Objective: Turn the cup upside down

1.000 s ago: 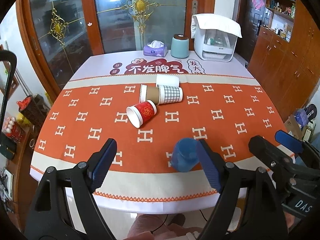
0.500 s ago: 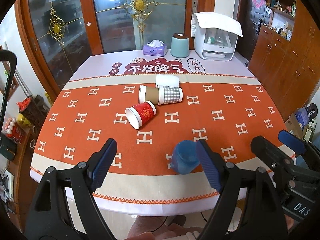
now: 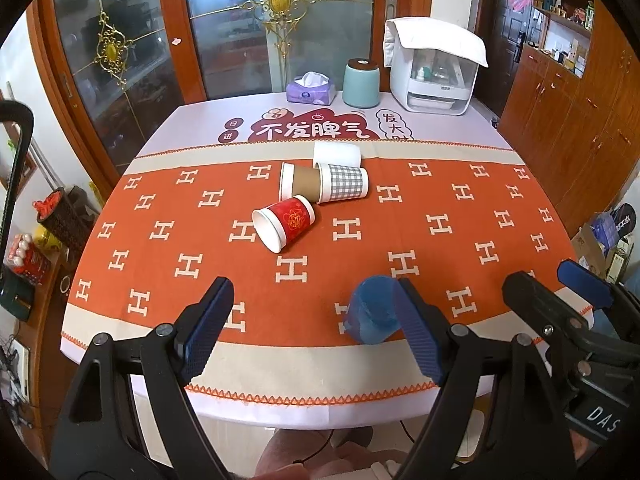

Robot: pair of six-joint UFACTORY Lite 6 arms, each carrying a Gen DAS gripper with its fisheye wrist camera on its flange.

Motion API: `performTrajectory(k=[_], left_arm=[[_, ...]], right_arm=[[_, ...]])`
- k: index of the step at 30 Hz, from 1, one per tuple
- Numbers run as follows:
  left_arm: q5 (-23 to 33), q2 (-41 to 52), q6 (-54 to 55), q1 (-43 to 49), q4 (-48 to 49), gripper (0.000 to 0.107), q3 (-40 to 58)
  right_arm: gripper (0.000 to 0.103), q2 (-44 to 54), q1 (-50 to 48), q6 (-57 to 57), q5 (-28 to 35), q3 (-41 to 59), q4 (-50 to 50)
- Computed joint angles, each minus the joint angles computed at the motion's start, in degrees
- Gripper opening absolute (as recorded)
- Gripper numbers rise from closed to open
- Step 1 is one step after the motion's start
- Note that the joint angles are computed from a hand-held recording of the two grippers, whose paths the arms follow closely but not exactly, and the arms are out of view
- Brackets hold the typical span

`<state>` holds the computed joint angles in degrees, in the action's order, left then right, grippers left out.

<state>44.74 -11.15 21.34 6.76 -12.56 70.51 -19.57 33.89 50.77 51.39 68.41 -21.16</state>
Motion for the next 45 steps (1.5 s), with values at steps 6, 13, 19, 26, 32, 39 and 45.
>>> performTrajectory(k=[6,13,19,26,32,39,45], left_arm=[[-0.1,0.2,0.1,0.1,-0.1,0.079,0.1],[-0.3,0.4,0.9,0.8,-0.4,0.079,-0.3],[-0.4,0.5,1.1,0.9,-0.5,0.079,-0.3],[-0.5,0.8,1.4,1.2,-0.6,0.079,-0.2],[-0.3,1.0,1.0,0.9,-0.4,0.079,0.1],[-0.4,1.4,1.8,1.5,-0.8,0.079,0.2],[-0.3,1.6,1.7,1.4,-0.7,0.079,0.4]], right_arm=[[0.086,0.2,0.0,0.2,-0.1,0.0,0.0],[0.086,0.4,0.1,0.3,-0.2,0.0,0.0],[0.086,0.7,0.4,0.8,-0.5,-0.1,-0.3],[0.086,0.9,0.2,0.4,-0.6,0.1,-0.1],[0.086,1.0,-0.2,-0.1,-0.6,0.3,0.3],[0.086,1.1,-0.6,-0.6,-0.7,0.5,0.6],[0.086,1.2,-0.8,-0.9,-0.8,0.6,0.9]])
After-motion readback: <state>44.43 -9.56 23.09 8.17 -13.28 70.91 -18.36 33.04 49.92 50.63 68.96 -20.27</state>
